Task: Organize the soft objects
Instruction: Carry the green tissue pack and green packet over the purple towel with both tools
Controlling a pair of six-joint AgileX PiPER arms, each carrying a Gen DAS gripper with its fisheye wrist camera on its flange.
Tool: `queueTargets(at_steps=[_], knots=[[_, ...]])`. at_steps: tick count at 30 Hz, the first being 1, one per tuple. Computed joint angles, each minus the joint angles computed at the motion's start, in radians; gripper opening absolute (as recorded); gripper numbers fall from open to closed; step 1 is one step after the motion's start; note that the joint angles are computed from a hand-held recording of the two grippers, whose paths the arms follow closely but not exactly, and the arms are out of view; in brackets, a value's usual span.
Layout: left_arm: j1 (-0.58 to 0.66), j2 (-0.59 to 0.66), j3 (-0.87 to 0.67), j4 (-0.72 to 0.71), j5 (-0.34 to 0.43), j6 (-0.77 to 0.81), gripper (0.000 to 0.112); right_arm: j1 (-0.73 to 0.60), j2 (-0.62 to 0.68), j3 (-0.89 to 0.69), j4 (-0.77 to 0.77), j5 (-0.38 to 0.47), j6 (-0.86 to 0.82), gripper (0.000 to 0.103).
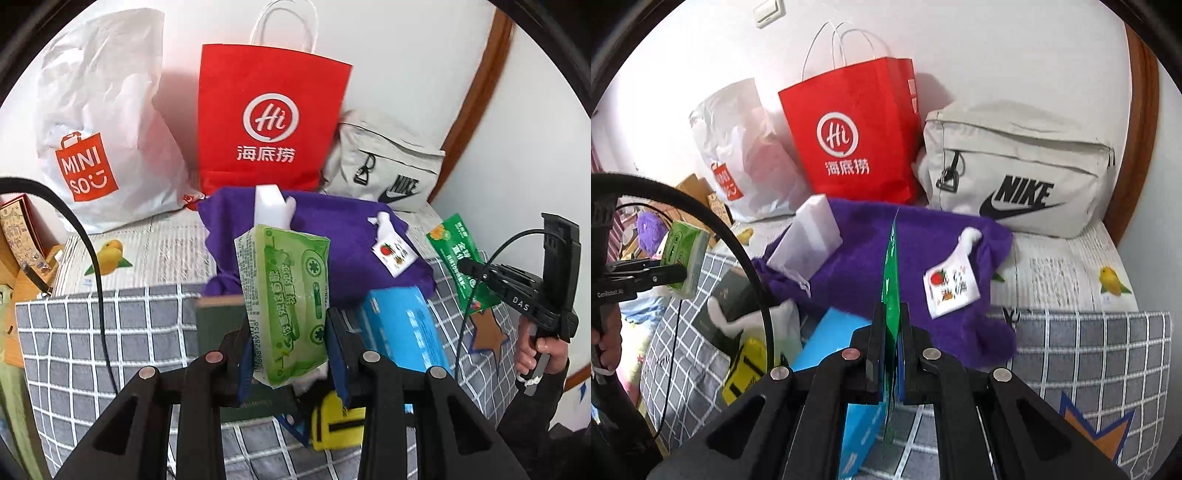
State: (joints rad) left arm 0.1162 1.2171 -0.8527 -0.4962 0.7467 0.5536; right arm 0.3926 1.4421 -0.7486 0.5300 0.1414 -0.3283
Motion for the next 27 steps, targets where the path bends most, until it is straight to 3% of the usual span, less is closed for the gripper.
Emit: queueTargets(at_steps=[9, 18, 23, 27], knots=[[-0.017, 0.176, -0.148, 0.043, -0.03, -0.063, 0.033, -0.042, 0.1, -0.137, 0.126, 0.045, -0.137, 0.005], [0.042, 0.258, -0.194, 0.035, -0.041, -0.057, 0.033, -0.104, 0.189, -0.214, 0.192, 0.077, -0.216, 0.005], [0.044, 0.32, -0.246, 0.043, -0.036, -0.063, 0.033, -0.142, 0.318, -0.33, 0.363, 0.152, -0.361, 0.005], [0.031, 0.372, -0.289, 0.062, -0.035, -0.078, 0.033, -0.135, 0.439, -0.441, 0.244, 0.174, -0.219, 0.005]])
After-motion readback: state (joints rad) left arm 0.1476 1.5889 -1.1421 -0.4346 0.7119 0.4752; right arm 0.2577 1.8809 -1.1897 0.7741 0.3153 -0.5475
